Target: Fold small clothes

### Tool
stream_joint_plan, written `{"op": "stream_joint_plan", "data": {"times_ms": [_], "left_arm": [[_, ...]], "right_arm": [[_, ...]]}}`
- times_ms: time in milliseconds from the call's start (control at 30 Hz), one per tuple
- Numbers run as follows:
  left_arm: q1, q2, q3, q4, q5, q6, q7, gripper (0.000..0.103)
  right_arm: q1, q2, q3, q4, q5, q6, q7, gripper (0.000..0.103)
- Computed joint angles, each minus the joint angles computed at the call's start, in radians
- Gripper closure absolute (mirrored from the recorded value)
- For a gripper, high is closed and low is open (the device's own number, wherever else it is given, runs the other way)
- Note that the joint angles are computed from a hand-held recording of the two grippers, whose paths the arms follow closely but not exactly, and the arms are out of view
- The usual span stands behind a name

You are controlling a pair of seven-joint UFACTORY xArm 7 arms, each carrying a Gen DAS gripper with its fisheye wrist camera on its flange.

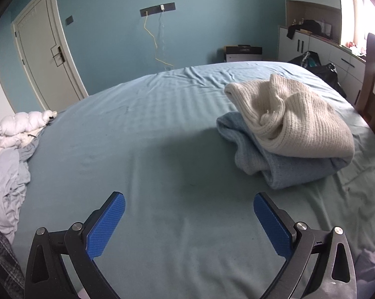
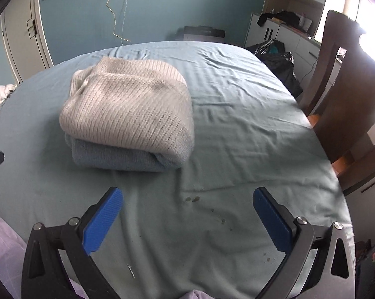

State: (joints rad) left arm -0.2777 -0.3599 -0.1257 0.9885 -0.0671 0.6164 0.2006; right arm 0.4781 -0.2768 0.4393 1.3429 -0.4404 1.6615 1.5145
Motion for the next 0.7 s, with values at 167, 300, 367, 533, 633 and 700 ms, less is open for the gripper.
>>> {"op": "stream_joint_plan", "data": {"times_ms": [167,300,367,533,633,700], "left_arm": [[-0.001,0.025,-0.009,0.007,0.016,-0.010,0.005,0.000],[-0.012,0.028,-0.005,0.007,0.002,-0.005,0.017,0.000],[-0.011,0.027,-0.008,0.004,0.005,-0.009,0.014,0.000],[-0.014,0.020,-0.010,-0.003,0.008,-0.010,0.014,0.000],[-0.017,0.016,-0.007,-0.003,0.002,-0.008,0.018,0.000],[-0.019,0.013,-0.005,-0.004,-0.003,-0.009,0.021,0.000]], "right_arm": [[0.001,0.011,-0.012,-0.029,0.011,-0.027,-0.019,0.001],[0.017,0.064,-0.005,0.011,-0.011,-0.005,-0.046,0.001],[0.032,0.086,-0.006,0.035,-0.025,0.009,-0.057,0.001],[0.069,0.110,-0.019,0.067,-0.046,0.019,-0.067,0.001],[0.077,0.107,-0.026,0.068,-0.046,0.017,-0.061,0.001],[0.079,0.100,-0.029,0.063,-0.046,0.014,-0.054,0.001]]}}
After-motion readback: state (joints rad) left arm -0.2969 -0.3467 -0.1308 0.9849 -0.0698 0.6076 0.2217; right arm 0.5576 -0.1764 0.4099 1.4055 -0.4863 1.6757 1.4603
